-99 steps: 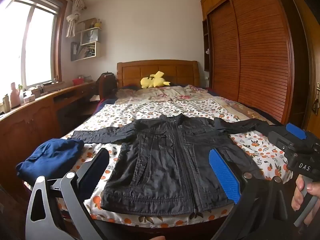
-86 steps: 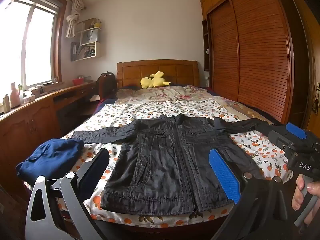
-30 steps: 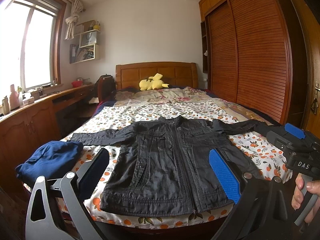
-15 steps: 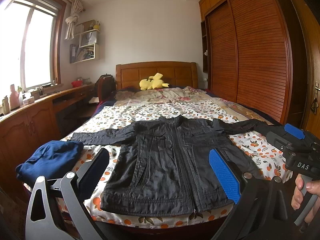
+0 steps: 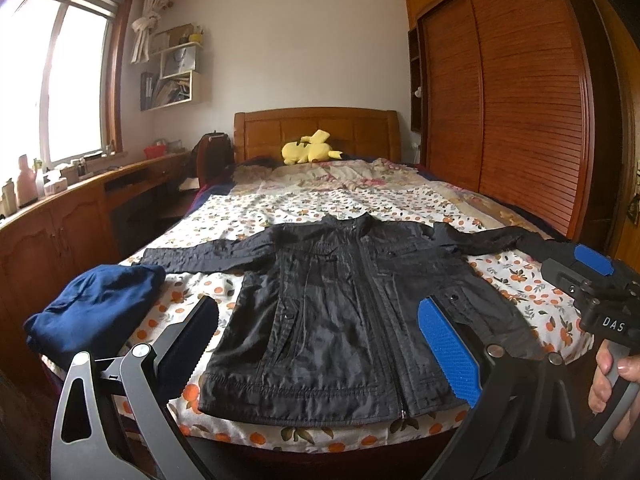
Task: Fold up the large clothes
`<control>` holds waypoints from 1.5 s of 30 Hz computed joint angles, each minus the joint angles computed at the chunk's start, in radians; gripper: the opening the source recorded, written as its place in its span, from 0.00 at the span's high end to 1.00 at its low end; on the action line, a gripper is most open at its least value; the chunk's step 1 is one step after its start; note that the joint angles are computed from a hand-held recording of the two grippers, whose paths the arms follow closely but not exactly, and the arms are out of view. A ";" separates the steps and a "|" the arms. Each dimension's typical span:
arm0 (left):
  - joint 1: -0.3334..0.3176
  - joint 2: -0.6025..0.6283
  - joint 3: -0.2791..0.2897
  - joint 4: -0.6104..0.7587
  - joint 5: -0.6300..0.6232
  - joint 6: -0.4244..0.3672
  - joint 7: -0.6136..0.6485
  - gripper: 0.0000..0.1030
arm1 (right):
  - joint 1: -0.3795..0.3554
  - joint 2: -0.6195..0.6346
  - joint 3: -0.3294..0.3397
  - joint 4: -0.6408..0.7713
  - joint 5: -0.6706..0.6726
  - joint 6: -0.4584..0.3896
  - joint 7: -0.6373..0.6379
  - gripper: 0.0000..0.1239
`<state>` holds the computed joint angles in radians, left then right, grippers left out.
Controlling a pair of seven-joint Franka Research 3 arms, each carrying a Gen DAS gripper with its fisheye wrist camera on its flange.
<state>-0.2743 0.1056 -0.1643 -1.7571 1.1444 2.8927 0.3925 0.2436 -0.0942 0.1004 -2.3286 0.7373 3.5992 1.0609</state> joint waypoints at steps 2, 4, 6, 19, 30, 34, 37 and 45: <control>0.002 0.006 0.004 0.002 0.007 0.003 -0.009 0.02 | -0.001 0.012 0.001 0.011 0.006 -0.001 -0.006 0.22; 0.004 0.013 0.008 0.006 0.008 0.005 -0.009 0.02 | 0.001 0.022 -0.001 0.019 0.007 -0.001 -0.009 0.22; 0.006 0.016 0.012 0.007 0.006 0.006 -0.007 0.02 | 0.004 0.029 -0.006 0.024 -0.004 -0.004 -0.001 0.22; 0.014 0.098 0.051 0.066 -0.064 0.002 0.063 0.02 | -0.002 0.163 -0.047 0.141 -0.221 -0.053 0.139 0.22; 0.000 0.228 0.106 0.186 -0.174 -0.085 0.158 0.02 | -0.237 0.348 0.112 0.340 -0.702 -0.132 0.461 0.22; -0.006 0.266 0.125 0.227 -0.217 -0.133 0.166 0.02 | -0.402 0.434 0.269 0.433 -0.892 -0.172 0.554 0.22; -0.015 0.291 0.143 0.258 -0.216 -0.164 0.146 0.02 | -0.541 0.525 0.434 0.522 -0.988 -0.228 0.546 0.22; 0.019 0.422 0.141 0.425 -0.330 -0.213 0.274 0.02 | -0.486 0.712 0.478 0.778 -0.943 -0.346 0.398 0.22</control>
